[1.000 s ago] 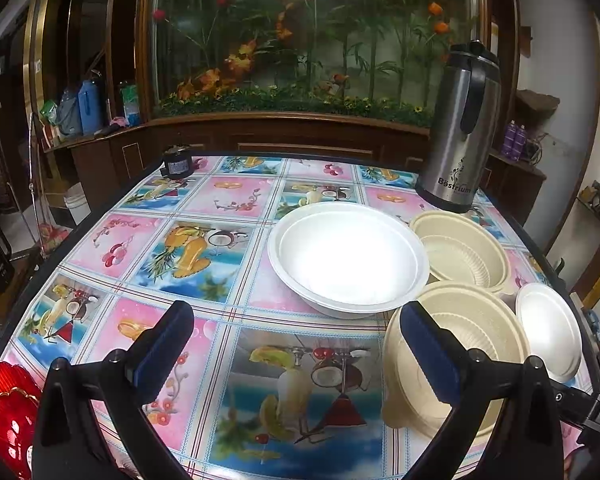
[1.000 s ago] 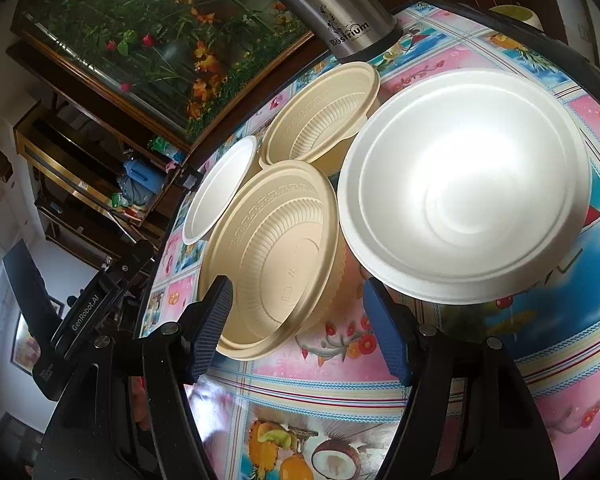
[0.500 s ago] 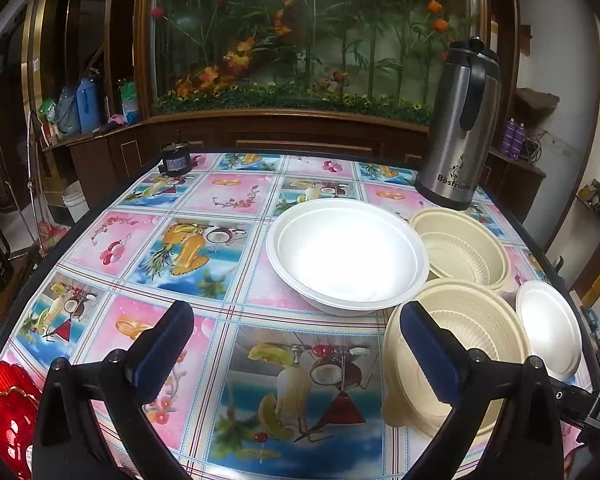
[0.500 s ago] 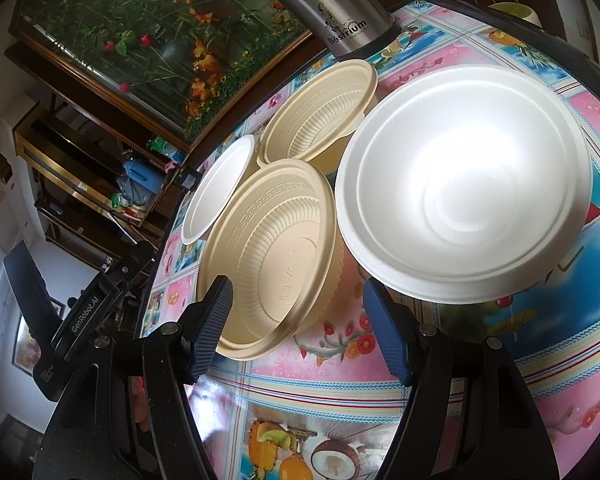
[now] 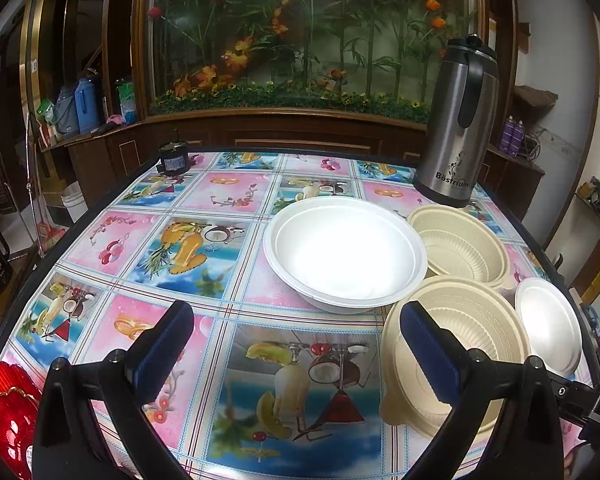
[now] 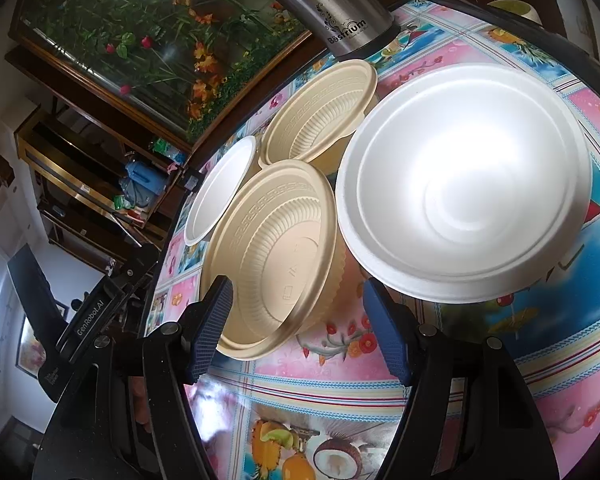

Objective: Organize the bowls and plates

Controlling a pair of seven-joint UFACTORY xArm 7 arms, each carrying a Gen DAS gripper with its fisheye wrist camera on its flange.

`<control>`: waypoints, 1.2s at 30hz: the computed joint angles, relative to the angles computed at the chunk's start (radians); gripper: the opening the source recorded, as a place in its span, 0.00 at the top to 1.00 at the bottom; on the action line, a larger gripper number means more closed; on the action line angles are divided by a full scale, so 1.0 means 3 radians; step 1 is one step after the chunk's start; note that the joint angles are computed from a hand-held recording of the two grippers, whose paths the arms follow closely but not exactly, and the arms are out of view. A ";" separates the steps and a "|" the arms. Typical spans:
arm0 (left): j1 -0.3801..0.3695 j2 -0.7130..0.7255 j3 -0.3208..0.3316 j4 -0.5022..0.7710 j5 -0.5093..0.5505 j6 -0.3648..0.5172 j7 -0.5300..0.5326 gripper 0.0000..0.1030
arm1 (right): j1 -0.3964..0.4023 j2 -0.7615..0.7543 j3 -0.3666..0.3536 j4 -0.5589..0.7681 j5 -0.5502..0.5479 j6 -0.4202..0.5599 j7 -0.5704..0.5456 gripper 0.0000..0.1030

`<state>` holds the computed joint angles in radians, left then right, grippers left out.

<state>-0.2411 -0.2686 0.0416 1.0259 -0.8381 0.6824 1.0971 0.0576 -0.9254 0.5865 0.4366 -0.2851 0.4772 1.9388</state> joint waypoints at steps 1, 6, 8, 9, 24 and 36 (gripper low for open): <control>0.0000 -0.0002 -0.0001 -0.0001 0.0001 0.0002 0.0001 0.00 | -0.0003 0.0002 0.0003 0.0001 0.0000 -0.0004 0.0007 0.34; -0.0002 -0.0005 0.0001 -0.0004 -0.0002 0.0006 0.0004 0.00 | -0.0014 0.0007 0.0017 0.0003 -0.0010 -0.0015 0.0027 0.34; 0.0000 -0.0007 -0.0004 -0.0006 0.0008 -0.0003 -0.0002 0.00 | -0.0012 0.0005 0.0014 0.0002 -0.0011 -0.0013 0.0030 0.34; -0.0001 -0.0007 -0.0003 -0.0007 0.0007 -0.0003 0.0000 0.00 | -0.0014 0.0007 0.0018 0.0004 -0.0011 -0.0012 0.0036 0.34; -0.0003 -0.0012 0.0000 -0.0016 0.0030 0.0018 0.0011 0.00 | 0.0014 -0.0036 0.0003 -0.0045 0.0007 -0.0033 0.0062 0.34; -0.0001 -0.0016 -0.0003 -0.0031 0.0059 0.0030 0.0004 0.00 | 0.0013 -0.0044 0.0002 -0.0048 0.0014 -0.0031 0.0057 0.34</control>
<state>-0.2413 -0.2734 0.0406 1.0165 -0.8204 0.6913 1.0984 0.0615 -0.9388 0.5872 0.4221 -0.2808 0.4679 1.9559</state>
